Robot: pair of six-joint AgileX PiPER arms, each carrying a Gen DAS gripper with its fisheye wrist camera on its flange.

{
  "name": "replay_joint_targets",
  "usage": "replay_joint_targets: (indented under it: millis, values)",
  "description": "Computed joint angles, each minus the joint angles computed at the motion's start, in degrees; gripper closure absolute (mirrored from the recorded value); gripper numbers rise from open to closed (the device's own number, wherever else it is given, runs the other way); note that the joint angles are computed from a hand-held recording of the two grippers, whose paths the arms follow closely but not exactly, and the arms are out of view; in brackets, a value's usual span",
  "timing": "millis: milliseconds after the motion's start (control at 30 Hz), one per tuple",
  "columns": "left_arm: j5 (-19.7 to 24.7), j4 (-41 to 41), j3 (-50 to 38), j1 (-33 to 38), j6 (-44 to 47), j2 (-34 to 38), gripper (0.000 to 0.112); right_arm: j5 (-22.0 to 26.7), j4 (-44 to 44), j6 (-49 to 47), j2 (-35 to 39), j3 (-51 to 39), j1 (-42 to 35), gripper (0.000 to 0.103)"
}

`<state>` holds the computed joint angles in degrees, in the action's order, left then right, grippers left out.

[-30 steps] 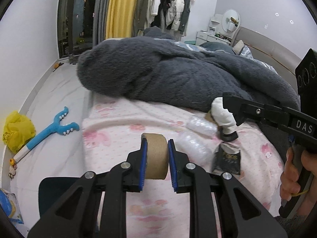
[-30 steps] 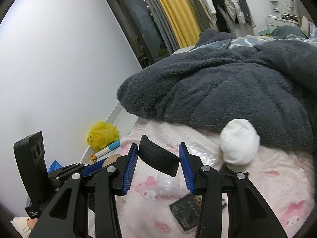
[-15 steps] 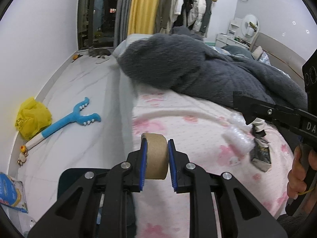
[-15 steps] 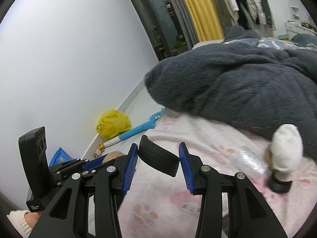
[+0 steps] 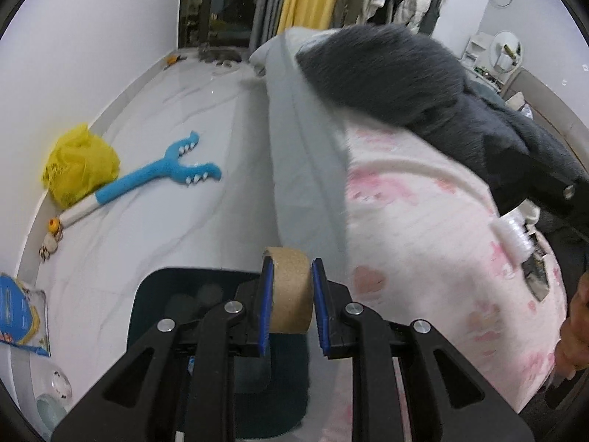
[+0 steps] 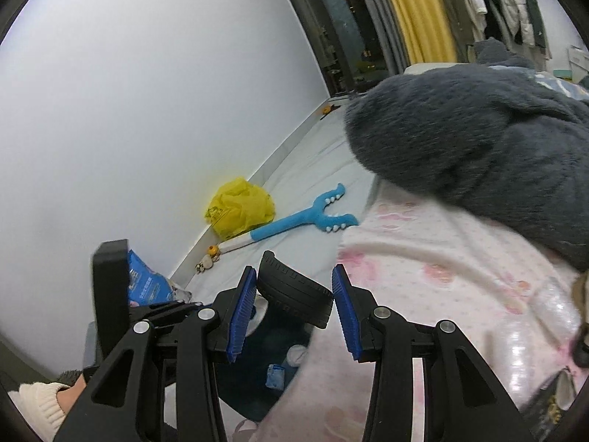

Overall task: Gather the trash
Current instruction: 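Carry the tape roll and rubber strip over to the dark green bin, then open both tools to drop the tape roll and rubber strip into the bin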

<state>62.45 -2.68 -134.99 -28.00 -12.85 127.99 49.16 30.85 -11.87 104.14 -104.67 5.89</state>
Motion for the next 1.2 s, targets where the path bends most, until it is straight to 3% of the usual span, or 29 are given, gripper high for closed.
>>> replay_joint_targets:
  millis: [267, 667, 733, 800, 967, 1200]
  values:
    - [-1.3, -3.2, 9.7, 4.4, 2.0, -2.2, 0.09, 0.7, -2.9, 3.0, 4.0, -3.9, 5.3, 0.06]
    - [2.2, -7.9, 16.7, 9.7, 4.7, -1.0, 0.09, 5.7, -8.7, 8.7, 13.3, -14.3, 13.0, 0.06]
    - [2.2, -8.5, 18.5, 10.4, 5.3, -1.6, 0.084, 6.1, -9.2, 9.6, 14.5, -15.0, 13.6, 0.06]
    - [1.9, -8.5, 19.1, 10.8, 5.8, -2.0, 0.06, 7.0, -10.0, 10.5, 15.7, -16.5, 14.0, 0.06]
    - [-0.1, -9.0, 22.1, 12.4, 6.4, -4.7, 0.049, 10.0, -11.8, 13.2, 20.4, -22.3, 15.1, 0.06]
    - [-3.3, -9.0, 23.2, 14.5, 6.7, -7.9, 0.047, 15.2, -14.8, 16.1, 26.7, -30.8, 16.8, 0.06]
